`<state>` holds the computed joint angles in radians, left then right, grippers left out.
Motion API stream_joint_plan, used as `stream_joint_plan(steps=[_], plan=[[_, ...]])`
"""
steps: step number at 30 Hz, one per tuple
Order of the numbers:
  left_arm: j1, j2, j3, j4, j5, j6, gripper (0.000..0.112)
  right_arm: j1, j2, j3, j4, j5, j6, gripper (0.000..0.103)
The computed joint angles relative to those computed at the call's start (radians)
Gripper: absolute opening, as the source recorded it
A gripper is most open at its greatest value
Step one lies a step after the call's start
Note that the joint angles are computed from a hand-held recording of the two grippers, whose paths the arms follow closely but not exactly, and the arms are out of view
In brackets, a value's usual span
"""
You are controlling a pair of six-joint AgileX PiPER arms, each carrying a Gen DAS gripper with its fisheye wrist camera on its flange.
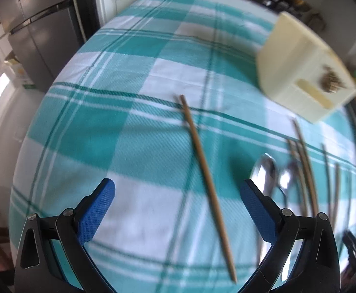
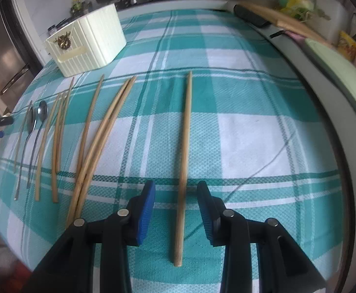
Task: Organize utensils
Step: 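Lower the right tool and grasp one wooden chopstick, then carry the chopstick with the right tool and drop it into the cream holder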
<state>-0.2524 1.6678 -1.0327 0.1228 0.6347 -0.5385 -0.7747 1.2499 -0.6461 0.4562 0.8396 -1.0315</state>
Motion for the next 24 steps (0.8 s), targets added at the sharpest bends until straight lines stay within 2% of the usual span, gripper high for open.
stream_joint_plan(steps=[3, 4, 7, 12, 15, 16, 17, 18, 19, 22, 24], plan=[[0.035, 0.096, -0.096, -0.070, 0.052, 0.079, 0.095, 0.036, 0.065, -0.062, -0.045, 0.032, 0.024, 0.038], [0.040, 0.120, -0.122, -0.082, 0.073, 0.092, 0.090, 0.059, 0.081, -0.079, -0.065, 0.033, 0.039, 0.039], [0.024, 0.172, -0.181, -0.022, 0.111, 0.061, 0.089, 0.110, 0.137, -0.126, -0.087, 0.032, 0.069, 0.039], [0.012, 0.243, -0.288, 0.002, 0.167, 0.092, 0.085, 0.249, 0.267, -0.247, -0.144, -0.035, 0.183, 0.039], [0.021, 0.275, -0.362, -0.014, 0.201, 0.128, 0.063, 0.305, 0.371, -0.357, -0.166, -0.063, 0.293, 0.039], [0.026, 0.282, -0.380, -0.032, 0.204, 0.153, 0.043, 0.311, 0.400, -0.393, -0.155, -0.061, 0.314, 0.038], [0.035, 0.289, -0.398, -0.057, 0.206, 0.187, 0.024, 0.321, 0.436, -0.437, -0.155, -0.049, 0.352, 0.032], [0.041, 0.291, -0.401, -0.072, 0.203, 0.205, 0.012, 0.327, 0.460, -0.470, -0.151, -0.045, 0.378, 0.023], [0.051, 0.297, -0.411, -0.099, 0.201, 0.231, 0.007, 0.340, 0.498, -0.517, -0.155, -0.029, 0.413, 0.006], [0.084, 0.276, -0.381, -0.191, 0.160, 0.310, 0.004, 0.355, 0.528, -0.555, -0.147, -0.030, 0.463, 0.006], [0.104, 0.228, -0.339, -0.254, 0.120, 0.364, 0.004, 0.349, 0.500, -0.551, -0.084, -0.019, 0.431, 0.006]])
